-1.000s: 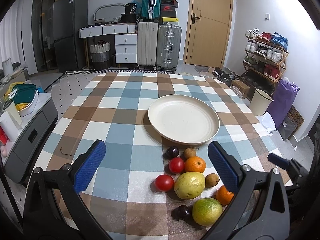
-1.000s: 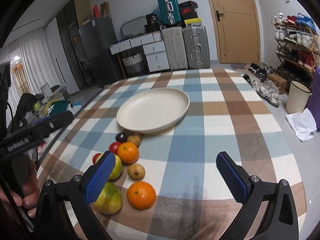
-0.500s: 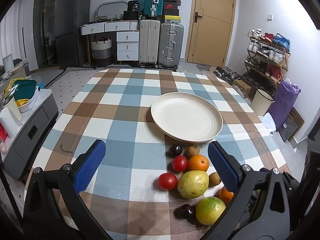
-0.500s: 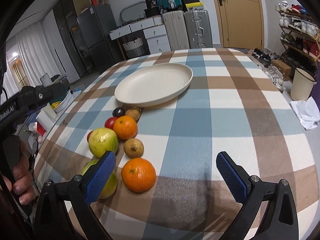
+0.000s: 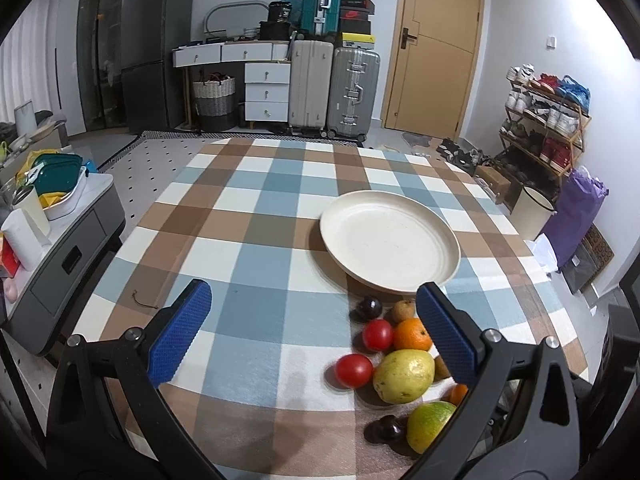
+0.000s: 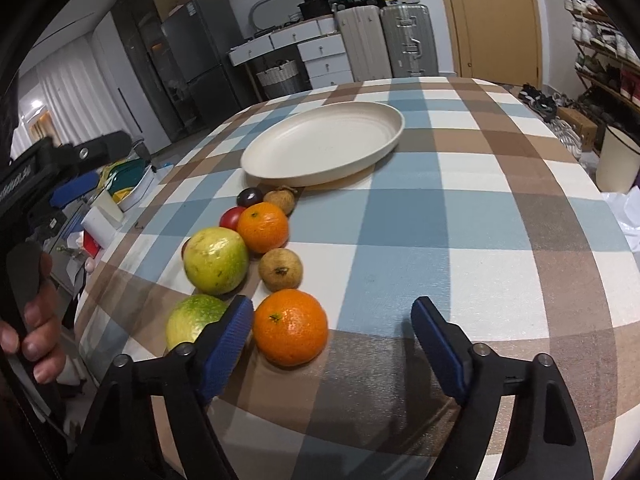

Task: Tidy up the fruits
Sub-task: 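Lower the right gripper onto the orange and close it, then grasp the green citrus with the left gripper while the right gripper lifts the orange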

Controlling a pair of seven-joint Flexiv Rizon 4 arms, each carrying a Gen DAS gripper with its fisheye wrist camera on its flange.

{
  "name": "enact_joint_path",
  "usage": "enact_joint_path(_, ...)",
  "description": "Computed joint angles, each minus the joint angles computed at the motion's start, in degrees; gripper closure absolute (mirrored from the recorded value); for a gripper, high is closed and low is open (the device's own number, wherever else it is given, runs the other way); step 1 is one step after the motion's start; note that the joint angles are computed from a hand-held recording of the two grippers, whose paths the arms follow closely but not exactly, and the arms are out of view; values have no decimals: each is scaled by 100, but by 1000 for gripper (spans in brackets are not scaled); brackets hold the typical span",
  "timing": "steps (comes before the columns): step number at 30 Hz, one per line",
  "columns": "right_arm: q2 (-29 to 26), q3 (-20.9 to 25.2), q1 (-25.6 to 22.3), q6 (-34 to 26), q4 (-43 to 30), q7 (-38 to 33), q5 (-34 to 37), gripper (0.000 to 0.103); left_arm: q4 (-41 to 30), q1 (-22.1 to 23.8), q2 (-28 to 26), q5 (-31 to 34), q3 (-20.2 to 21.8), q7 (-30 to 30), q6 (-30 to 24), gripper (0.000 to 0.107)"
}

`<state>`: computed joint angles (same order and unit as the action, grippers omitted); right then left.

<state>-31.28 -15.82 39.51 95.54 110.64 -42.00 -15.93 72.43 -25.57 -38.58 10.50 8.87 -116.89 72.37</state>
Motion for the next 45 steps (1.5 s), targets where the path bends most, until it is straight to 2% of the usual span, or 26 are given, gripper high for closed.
enact_joint_path(1, 5, 44, -31, -13, -8, -20, -7, 23, -10, -2, 5, 1, 43, -56, -9, 5)
enact_joint_path(5, -51, 849, -675, 6, -175, -214, 36, 35, -21, 25, 33, 30, 121, -193, -40, 5)
enact_joint_path(9, -62, 961, -719, 69, -206, -357, 17, 53, -73, 84, 16, 46, 131, -287, -94, 5)
enact_joint_path(12, -99, 1208, -882, 36, -291, -520, -2, 61, -74, 124, 15, 47, 84, -288, -125, 5)
enact_joint_path(16, -142, 1486, -1103, 35, -369, -626, 71, 63, -67, 157, 11, 61, 46, -259, -110, 5)
enact_joint_path(18, -170, 1764, -1336, 63, -404, -670, 152, 63, -67, 168, 3, 60, 41, -248, -111, 5)
enact_joint_path(25, -146, 1691, -1283, 265, -326, -644, 357, 63, 23, 170, 21, 48, -31, -95, -148, 5)
enact_joint_path(31, -128, 1673, -1311, 418, -267, -591, 530, 63, 420, 456, 115, -315, -575, 606, 46, 5)
enact_joint_path(37, -92, 1528, -1211, 582, -192, -595, 659, 63, 1001, 909, 214, -1002, -1517, 2095, 349, 5)
enact_joint_path(45, -50, 1416, -1107, 669, -120, -645, 769, 63, 1536, 1042, 287, -1584, -2106, 3338, 894, 5)
